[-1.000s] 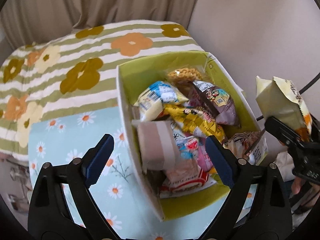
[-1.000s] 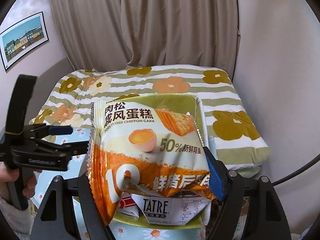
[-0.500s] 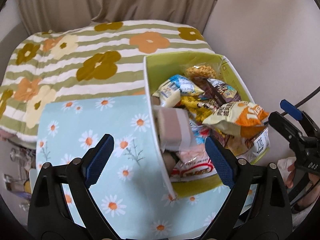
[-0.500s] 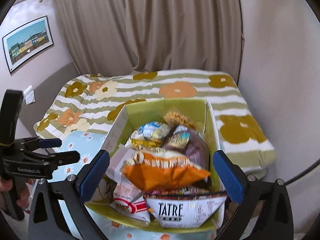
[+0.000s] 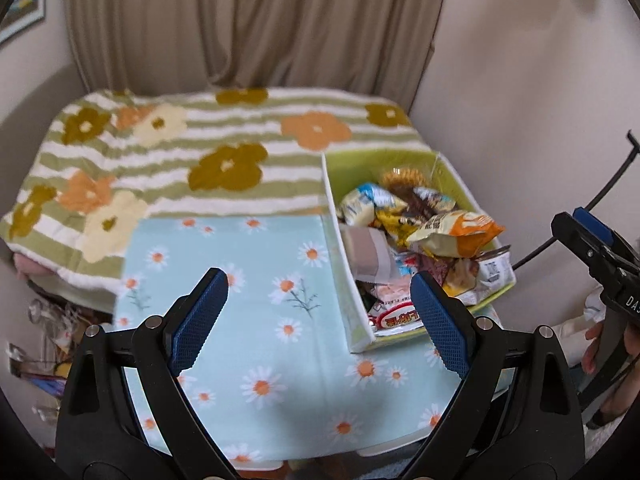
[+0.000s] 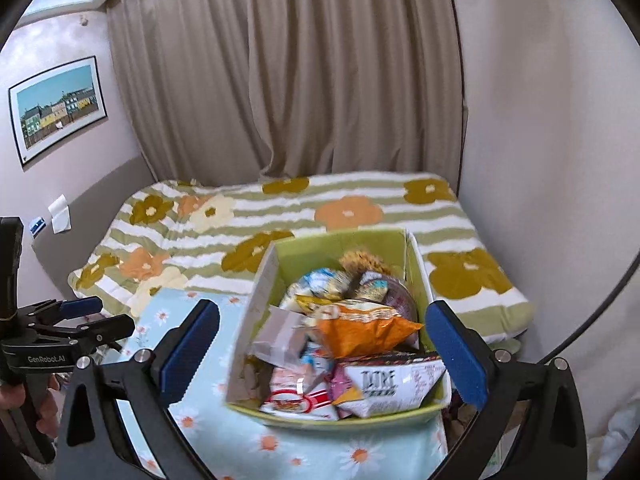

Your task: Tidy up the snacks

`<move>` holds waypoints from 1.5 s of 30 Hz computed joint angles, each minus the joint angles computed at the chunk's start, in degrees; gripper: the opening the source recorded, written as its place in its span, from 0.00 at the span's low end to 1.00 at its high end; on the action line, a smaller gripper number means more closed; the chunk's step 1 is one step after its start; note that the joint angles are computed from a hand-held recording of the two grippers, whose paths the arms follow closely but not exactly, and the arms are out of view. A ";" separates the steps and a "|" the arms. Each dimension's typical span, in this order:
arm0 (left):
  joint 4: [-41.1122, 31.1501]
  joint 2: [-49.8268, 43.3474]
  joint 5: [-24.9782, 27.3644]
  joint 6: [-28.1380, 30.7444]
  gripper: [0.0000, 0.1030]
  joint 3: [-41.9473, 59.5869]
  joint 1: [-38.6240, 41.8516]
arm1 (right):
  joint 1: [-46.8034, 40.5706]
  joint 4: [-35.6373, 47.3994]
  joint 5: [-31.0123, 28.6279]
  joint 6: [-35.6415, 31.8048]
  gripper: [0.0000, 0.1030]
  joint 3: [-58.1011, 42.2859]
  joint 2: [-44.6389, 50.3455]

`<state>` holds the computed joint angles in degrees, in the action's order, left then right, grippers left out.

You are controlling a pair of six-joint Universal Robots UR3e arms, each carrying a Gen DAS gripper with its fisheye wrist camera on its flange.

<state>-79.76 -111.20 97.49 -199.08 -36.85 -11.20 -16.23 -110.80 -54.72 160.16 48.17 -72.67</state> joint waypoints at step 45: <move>10.74 33.51 27.45 -7.74 0.99 -35.84 -19.06 | -2.40 -4.09 -2.08 -0.06 1.00 36.16 -37.65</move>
